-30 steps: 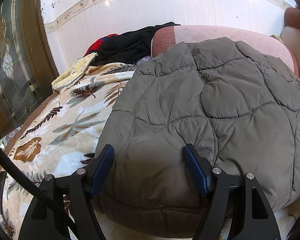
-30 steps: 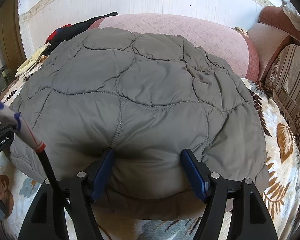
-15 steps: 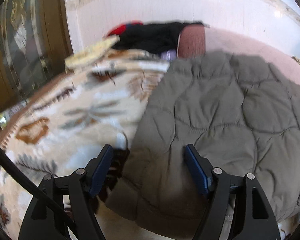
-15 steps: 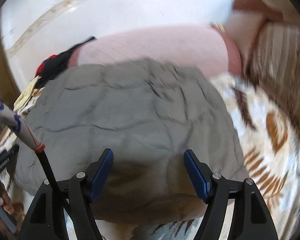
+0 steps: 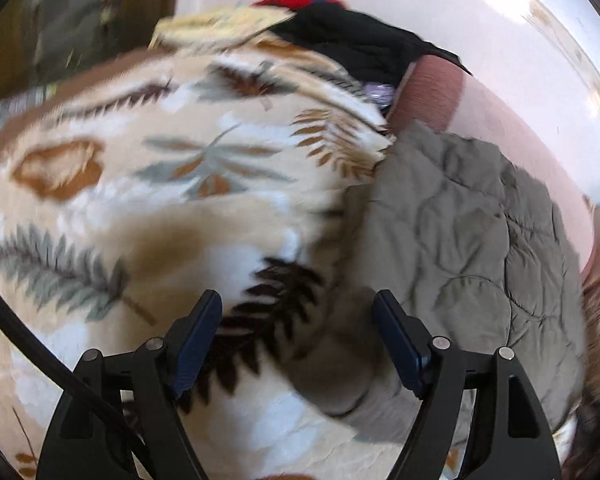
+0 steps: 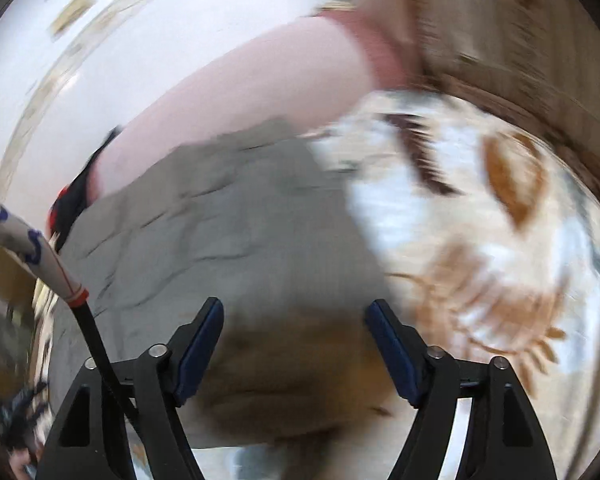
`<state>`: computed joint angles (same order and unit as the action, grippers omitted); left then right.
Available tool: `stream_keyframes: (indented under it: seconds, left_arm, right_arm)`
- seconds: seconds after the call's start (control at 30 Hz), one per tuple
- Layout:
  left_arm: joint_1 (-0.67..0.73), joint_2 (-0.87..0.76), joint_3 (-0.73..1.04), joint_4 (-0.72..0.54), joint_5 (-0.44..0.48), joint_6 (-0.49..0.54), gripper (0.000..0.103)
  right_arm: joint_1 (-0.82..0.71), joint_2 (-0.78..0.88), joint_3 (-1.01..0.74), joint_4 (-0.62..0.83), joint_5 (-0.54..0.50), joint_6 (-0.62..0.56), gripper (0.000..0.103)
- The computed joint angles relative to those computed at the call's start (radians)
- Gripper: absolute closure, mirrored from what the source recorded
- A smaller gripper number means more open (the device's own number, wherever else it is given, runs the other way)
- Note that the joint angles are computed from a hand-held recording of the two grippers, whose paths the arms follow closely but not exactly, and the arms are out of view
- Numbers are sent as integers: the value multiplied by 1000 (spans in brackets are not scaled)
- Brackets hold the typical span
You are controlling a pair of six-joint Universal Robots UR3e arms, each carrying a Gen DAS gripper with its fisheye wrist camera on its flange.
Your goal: Fold large clothes
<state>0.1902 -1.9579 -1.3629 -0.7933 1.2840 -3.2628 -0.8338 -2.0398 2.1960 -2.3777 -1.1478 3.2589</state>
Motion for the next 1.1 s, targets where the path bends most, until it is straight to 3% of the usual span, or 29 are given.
stream_keyframes:
  seconds: [0.07, 0.2, 0.27, 0.43, 0.5, 0.87, 1.1]
  left_arm:
    - [60, 12, -10, -79, -72, -5, 26]
    - [133, 20, -52, -165, -233, -2, 26]
    - [152, 20, -81, -153, -282, -22, 26]
    - [160, 28, -164, -78, -363, -123, 26]
    - [143, 22, -181, -17, -352, -151, 26]
    - [111, 4, -253, 193, -318, -289, 25]
    - [130, 39, -321, 232, -347, -323, 24]
  right_arm:
    - [-156, -91, 32, 149, 67, -57, 21]
    - [-499, -242, 77, 580, 318, -278, 20]
    - [-577, -246, 86, 739, 386, -368, 20]
    - [-629, -265, 105, 941, 483, -465, 19]
    - [-648, -289, 123, 987, 522, -475, 18]
    - [-414, -91, 258, 293, 485, -40, 8]
    - [-345, -68, 282, 144, 450, 69, 8]
